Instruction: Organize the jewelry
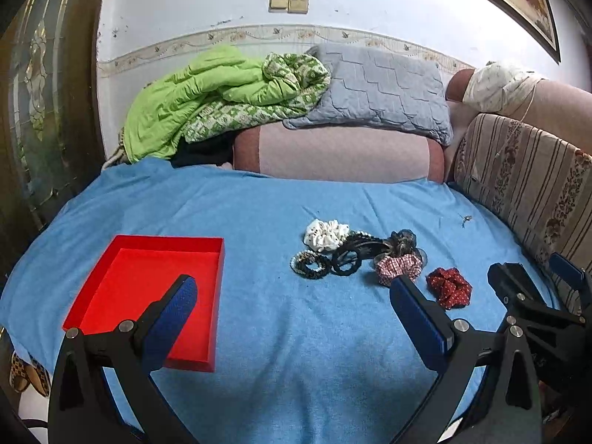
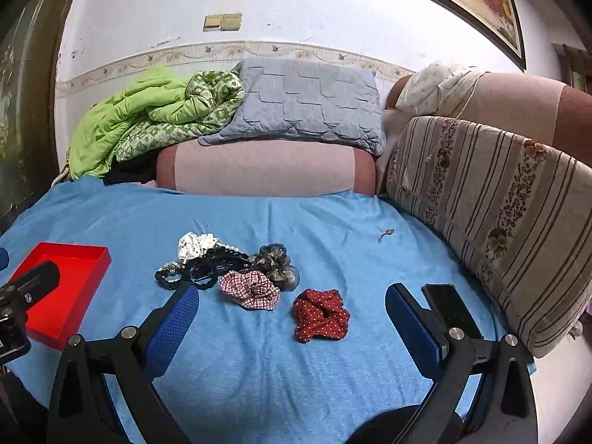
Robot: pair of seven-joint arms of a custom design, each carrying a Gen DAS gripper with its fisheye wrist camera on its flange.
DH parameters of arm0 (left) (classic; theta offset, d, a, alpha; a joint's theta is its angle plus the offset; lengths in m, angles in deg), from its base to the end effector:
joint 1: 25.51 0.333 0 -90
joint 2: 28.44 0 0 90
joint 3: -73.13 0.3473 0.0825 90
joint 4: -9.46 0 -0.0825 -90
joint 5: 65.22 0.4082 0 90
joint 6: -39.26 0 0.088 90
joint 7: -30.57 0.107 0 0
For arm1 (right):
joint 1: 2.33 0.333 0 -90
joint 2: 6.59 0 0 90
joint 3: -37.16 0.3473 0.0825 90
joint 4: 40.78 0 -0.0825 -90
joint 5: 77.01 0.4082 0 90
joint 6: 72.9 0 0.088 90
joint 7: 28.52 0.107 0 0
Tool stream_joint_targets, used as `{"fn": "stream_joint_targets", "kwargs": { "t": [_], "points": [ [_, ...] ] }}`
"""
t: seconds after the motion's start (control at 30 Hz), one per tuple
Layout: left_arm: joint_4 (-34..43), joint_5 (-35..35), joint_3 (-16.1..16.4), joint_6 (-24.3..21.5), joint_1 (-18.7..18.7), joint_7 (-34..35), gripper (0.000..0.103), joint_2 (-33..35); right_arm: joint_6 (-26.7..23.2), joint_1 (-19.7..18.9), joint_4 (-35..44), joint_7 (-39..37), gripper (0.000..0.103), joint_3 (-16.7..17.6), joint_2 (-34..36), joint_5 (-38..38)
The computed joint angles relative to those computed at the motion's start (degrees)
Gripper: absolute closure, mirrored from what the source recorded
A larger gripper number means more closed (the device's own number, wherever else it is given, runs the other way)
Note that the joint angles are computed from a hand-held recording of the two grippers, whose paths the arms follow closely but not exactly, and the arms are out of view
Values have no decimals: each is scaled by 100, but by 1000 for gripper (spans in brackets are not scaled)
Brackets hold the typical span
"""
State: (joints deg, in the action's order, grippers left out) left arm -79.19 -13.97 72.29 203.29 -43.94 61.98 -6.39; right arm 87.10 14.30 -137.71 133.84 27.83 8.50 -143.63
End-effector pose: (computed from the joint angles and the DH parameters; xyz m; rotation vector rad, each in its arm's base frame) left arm 0.6935 -0.2859 0.5445 -1.5509 1.6497 -0.9728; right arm 0.6937 0.1443 0.5386 -1.4807 1.7248 -1.1317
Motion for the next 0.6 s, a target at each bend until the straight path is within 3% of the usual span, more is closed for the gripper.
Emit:
{"fn": "stream_joint_targets", "kwargs": {
  "t": [0.13, 0.33, 0.6],
  "points": [
    [-58, 565, 246, 35, -183, -587, 0, -86, -67, 14, -6, -17, 1, 29, -6, -15],
    [-118, 1451, 330, 105, -212, -1448, 0, -213, -117, 10, -60, -279, 1, 73, -25, 294],
    [-120, 1782, 97, 14, -27, -1658, 0, -230, -118, 43, -93, -397, 1, 48, -21, 399]
  ]
}}
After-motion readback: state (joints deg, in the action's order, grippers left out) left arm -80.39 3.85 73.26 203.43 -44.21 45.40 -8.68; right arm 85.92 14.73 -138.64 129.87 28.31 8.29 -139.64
